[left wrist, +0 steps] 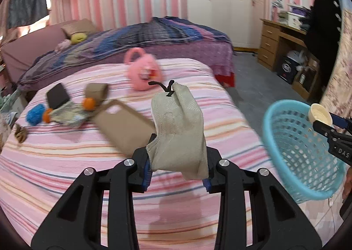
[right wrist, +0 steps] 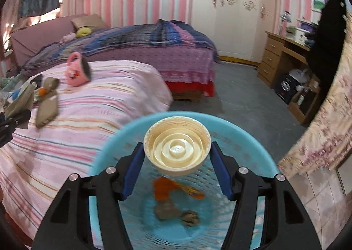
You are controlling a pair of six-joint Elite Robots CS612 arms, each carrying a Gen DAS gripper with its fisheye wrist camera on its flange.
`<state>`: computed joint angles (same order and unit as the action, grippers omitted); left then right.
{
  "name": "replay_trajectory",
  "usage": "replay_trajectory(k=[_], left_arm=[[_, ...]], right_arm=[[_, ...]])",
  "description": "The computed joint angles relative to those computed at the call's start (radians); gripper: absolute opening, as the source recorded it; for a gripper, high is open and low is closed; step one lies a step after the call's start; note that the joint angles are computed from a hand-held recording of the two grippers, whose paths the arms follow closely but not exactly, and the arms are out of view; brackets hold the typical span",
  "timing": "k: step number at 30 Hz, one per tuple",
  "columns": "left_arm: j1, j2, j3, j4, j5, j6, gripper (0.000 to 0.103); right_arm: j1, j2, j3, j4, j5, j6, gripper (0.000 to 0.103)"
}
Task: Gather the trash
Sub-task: 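Carry the glove and bowl in both tools over the blue basket, then open the left tool to drop the glove while the right tool drops the bowl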
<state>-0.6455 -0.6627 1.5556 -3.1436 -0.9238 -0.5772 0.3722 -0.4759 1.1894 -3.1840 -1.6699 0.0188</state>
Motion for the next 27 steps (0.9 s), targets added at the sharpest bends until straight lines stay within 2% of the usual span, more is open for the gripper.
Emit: replay_trajectory(k=[6, 10, 20, 25, 27], left_arm=[[-0.025, 0.043, -0.08, 0.009, -0.059, 0.067, 0.035], [-0.037, 0.074, -0.142, 0.026, -0.084, 0.097, 0.035], [-0.056, 0.121, -0.254, 0.044, -0.146, 0.15, 0.035], [-0.058, 0.135, -0.283, 0.054, -0.168, 0.159, 0.05], [-0.06, 0.137, -0.286, 0.054, -0.158, 0.173, 0.068]], right_arm=[[-0.036, -0.011, 0.044, -0.019, -0.015, 0.032, 0.06], [-0.043, -0.014, 0.049, -0.012, -0.045, 0.07, 0.06], [-0.064, -0.013, 0.064, -0.033, -0.045, 0.115, 0.06], [-0.069, -0.016, 0.075, -0.058, -0.046, 0.145, 0.06], [-0.071, -0.015, 0.075, -0.06, -0.045, 0.147, 0.06]])
